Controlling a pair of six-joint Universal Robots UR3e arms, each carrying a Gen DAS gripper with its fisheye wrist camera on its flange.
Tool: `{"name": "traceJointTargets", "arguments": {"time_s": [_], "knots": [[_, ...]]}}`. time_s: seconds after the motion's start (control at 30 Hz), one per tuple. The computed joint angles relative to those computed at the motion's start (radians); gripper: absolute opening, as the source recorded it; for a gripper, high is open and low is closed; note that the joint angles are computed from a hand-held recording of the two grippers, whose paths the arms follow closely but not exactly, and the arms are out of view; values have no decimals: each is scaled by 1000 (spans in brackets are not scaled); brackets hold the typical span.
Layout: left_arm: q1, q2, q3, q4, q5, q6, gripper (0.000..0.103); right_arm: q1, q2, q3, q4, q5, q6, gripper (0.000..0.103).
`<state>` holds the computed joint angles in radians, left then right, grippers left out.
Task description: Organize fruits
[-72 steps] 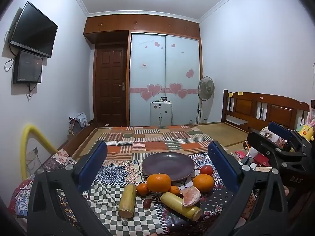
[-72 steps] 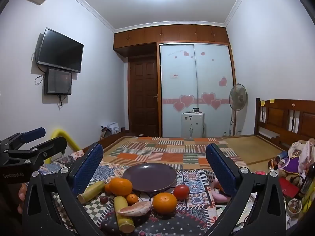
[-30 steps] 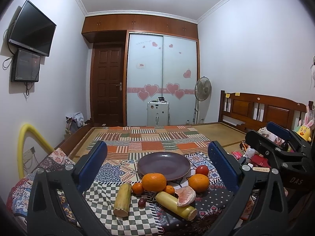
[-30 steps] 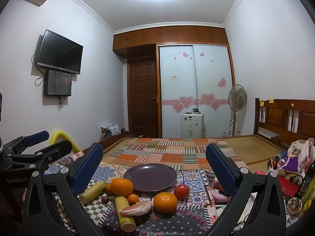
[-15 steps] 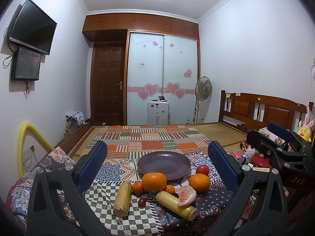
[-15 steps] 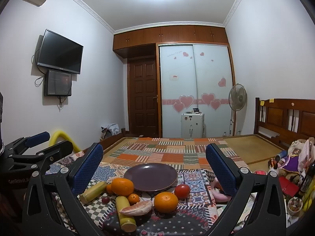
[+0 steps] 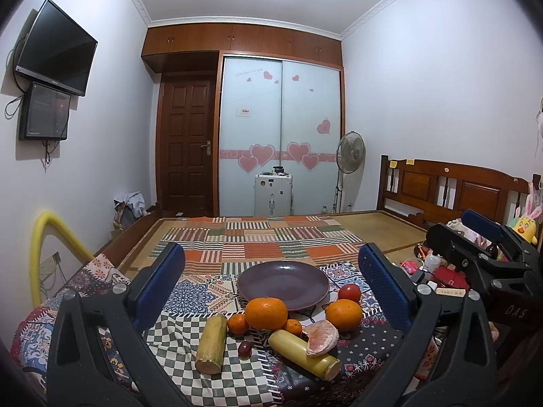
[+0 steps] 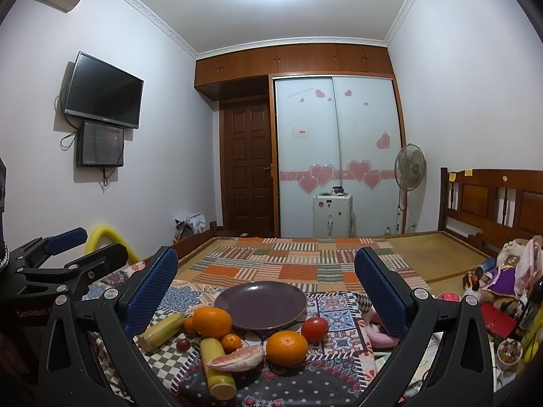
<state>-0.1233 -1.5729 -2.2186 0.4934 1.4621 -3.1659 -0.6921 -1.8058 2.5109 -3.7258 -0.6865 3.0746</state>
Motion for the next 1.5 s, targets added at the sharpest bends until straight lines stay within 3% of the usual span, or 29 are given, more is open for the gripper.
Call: {"name": "traceJointTargets", "arguments": {"time_s": [0.53,0.83,0.97,1.07,1.3,1.5], "knots": [[-25,-41,8,31,27,9,103,24,40,2,-40,-27,-3,103],[26,-109,40,-32,-16,19,103,113,201,-53,-31,-139,-95,103],[69,-158,75,-120,-32,45,88,148,287,-98,29,-199,-156,103],[98,-205,104,-170,-41,63,87,172,347,-137,89,-242,-201,98],[146,-317,180,-274,-58,93,80,189,435,-239,291,-282,-275,73],[167,-395,262,-397,-77,112,67,209,471,-311,400,-301,-274,72]]}}
